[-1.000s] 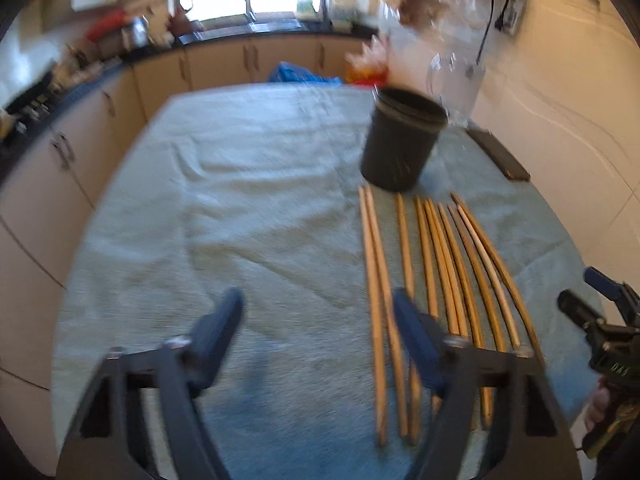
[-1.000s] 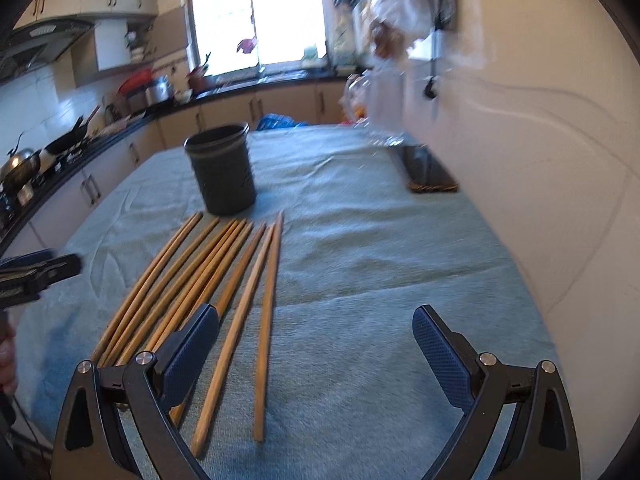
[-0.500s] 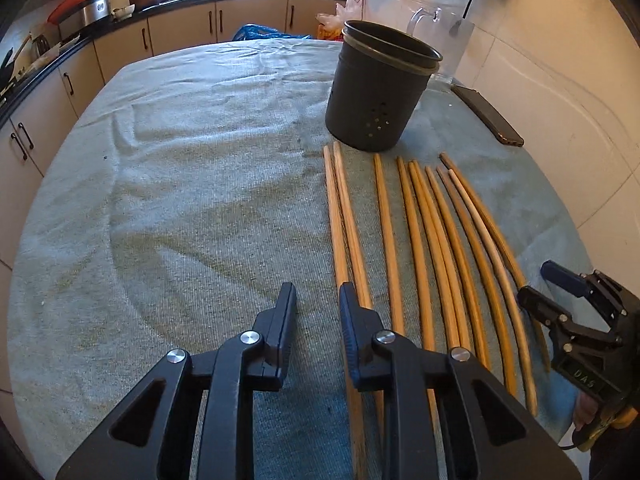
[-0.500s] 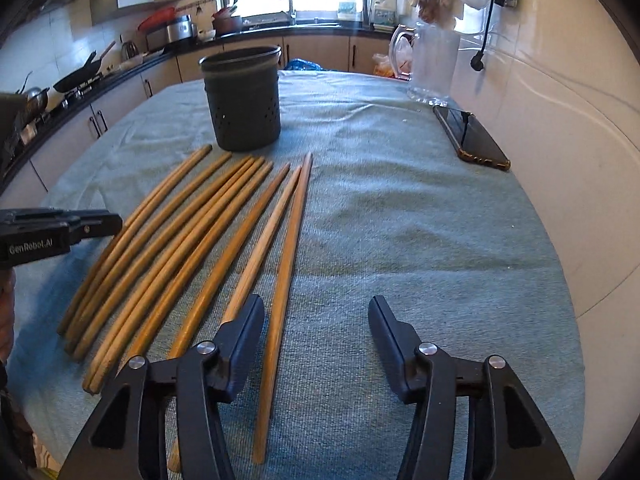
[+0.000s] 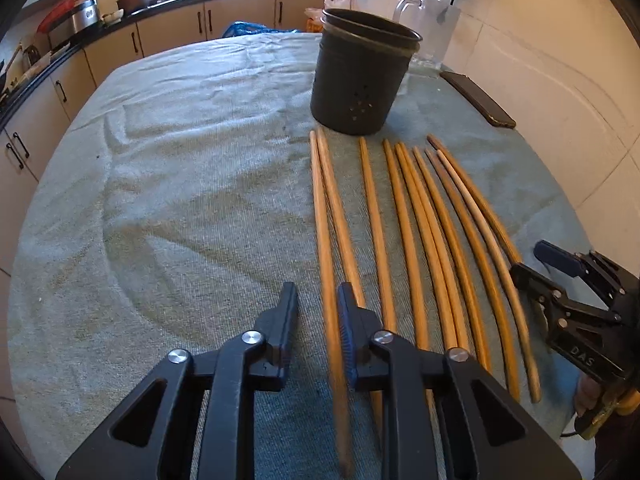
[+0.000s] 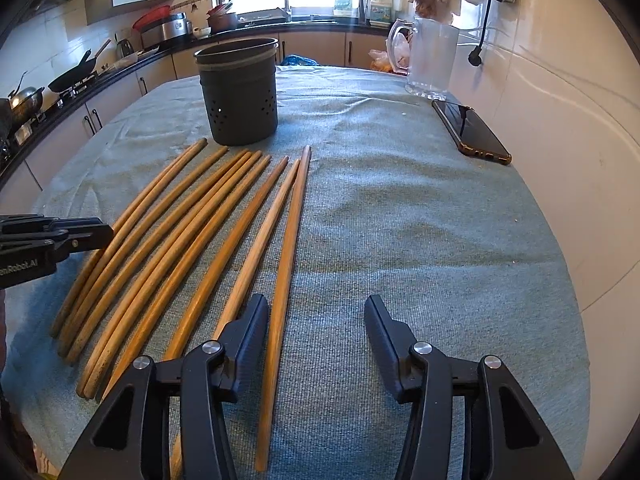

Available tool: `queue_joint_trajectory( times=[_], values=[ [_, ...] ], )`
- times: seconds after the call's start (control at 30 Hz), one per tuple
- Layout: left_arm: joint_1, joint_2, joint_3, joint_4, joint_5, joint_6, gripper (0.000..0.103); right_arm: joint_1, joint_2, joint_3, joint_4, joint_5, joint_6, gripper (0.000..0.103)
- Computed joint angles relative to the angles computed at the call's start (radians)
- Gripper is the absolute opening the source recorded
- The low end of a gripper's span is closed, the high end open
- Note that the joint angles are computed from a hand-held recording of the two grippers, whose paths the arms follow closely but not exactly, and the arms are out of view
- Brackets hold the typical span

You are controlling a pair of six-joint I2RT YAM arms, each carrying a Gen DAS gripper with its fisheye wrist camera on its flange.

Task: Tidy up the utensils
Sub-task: 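Close the left tool on one chopstick while the right tool grasps another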

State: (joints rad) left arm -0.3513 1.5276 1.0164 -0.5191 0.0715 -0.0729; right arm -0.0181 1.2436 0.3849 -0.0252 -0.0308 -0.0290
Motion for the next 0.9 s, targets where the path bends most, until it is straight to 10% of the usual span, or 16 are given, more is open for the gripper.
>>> queue_joint_trajectory(
  times=[0.1, 0.23, 0.5, 0.63, 0.9],
  values=[
    [0.011, 0.025, 0.031, -0.022, -0.001, -0.042, 0.007, -0.007, -0.002, 0.006, -0.012, -0.001, 0.003, 0.049],
    [0.039, 0.014, 0.036, -0.069, 0.029, -0.122, 0.007, -0.061, -0.003, 0.033, -0.067, -0.049, 0.006, 0.01],
    [0.074, -0.14, -0.047, -0.21, 0.009, -0.117, 0.008, -0.226, -0.096, 0.039, -0.261, -0.117, -0.077, 0.009],
    [0.055, -0.139, -0.025, -0.227, 0.001, -0.095, 0.035, -0.254, -0.067, 0.083, -0.306, -0.139, -0.124, 0.029],
    [0.064, 0.102, 0.191, -0.261, -0.01, -0.07, 0.035, -0.171, 0.194, 0.285, -0.283, -0.063, -0.135, 0.029]
  ],
)
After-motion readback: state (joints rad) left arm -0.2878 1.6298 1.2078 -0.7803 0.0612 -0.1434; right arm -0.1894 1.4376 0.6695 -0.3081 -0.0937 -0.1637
